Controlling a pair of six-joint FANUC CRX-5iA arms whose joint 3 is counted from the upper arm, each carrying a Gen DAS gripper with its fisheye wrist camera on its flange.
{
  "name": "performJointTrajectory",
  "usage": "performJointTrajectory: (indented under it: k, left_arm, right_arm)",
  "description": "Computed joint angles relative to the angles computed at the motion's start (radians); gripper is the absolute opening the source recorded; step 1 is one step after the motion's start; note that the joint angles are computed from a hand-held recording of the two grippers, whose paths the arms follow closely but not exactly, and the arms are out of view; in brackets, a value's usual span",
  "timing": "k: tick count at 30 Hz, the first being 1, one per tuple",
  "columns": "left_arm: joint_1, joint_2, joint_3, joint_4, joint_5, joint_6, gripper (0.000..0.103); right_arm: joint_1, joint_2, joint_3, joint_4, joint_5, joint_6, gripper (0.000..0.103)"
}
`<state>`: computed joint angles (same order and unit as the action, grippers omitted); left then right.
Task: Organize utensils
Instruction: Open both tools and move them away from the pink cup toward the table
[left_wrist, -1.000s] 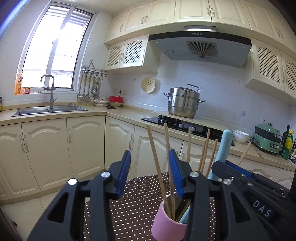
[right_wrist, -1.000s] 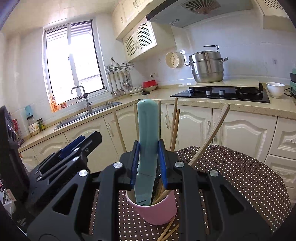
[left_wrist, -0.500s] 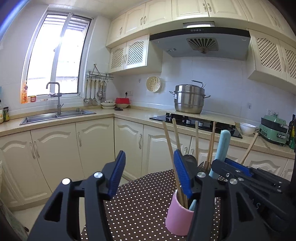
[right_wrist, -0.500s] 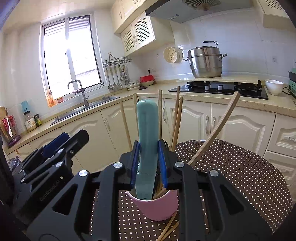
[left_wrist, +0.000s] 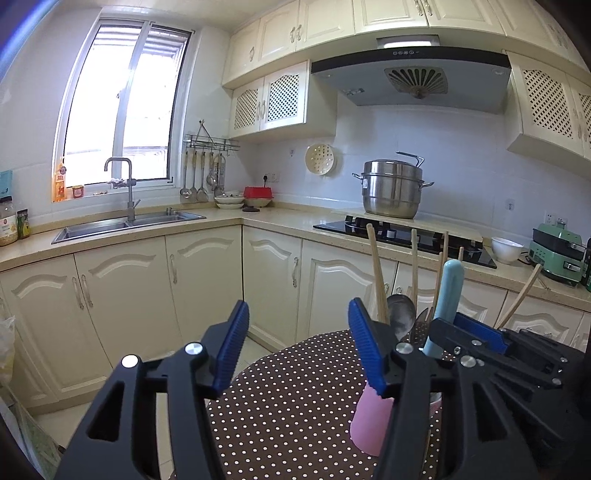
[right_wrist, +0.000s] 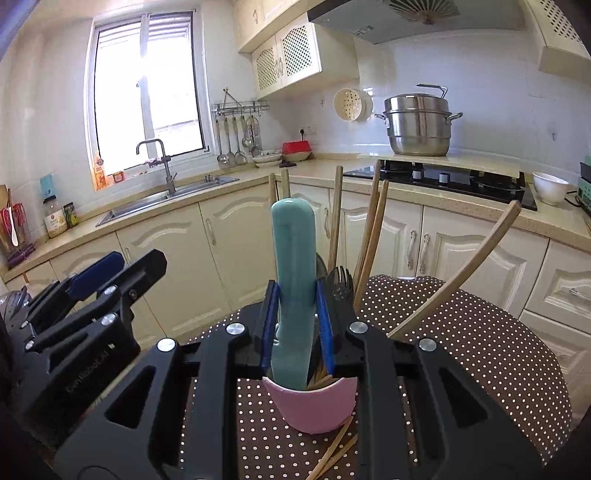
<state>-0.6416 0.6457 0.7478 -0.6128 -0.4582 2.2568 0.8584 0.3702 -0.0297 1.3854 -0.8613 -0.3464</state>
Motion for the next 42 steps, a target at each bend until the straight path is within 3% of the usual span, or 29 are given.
performJointTrajectory:
  k: [10, 17, 25, 27, 29, 32, 35, 38, 40, 42]
  left_arm:
    - [0.004, -0.036, -0.04, -0.005, -0.003, 0.003, 0.056]
    - [-0.007, -0.083, -0.083, -0.061, 0.001, 0.052, 0.057]
    - [-0.034, -0.152, -0.149, -0.158, 0.005, 0.136, 0.057]
    - [-0.043, -0.167, -0.164, -0.18, 0.003, 0.153, 0.058]
    - [-0.046, -0.181, -0.178, -0.18, 0.005, 0.152, 0.058]
    - [-0.053, -0.198, -0.2, -0.176, 0.007, 0.149, 0.059]
    - [-0.05, -0.212, -0.226, -0.138, 0.02, 0.113, 0.059]
    - [-0.034, -0.217, -0.253, -0.035, 0.044, 0.014, 0.06]
    - [-0.007, -0.216, -0.284, 0.113, 0.079, -0.12, 0.06]
    - [0.028, -0.205, -0.325, 0.359, 0.108, -0.348, 0.06]
  right_arm:
    - [0.01, -0.001, 0.001, -0.03, -0.008, -0.006, 0.023]
    - [0.031, -0.018, -0.008, 0.006, -0.037, -0.028, 0.03]
    - [0.075, -0.045, -0.024, 0.036, -0.083, -0.044, 0.03]
    - [0.09, -0.055, -0.036, 0.045, -0.1, -0.054, 0.032]
    - [0.105, -0.065, -0.05, 0.053, -0.119, -0.067, 0.043]
    - [0.128, -0.082, -0.072, 0.057, -0.149, -0.084, 0.043]
    - [0.15, -0.099, -0.096, 0.051, -0.179, -0.103, 0.043]
    - [0.168, -0.115, -0.119, 0.03, -0.204, -0.114, 0.044]
    - [0.177, -0.123, -0.134, 0.013, -0.22, -0.124, 0.044]
    - [0.186, -0.134, -0.155, -0.009, -0.234, -0.136, 0.044]
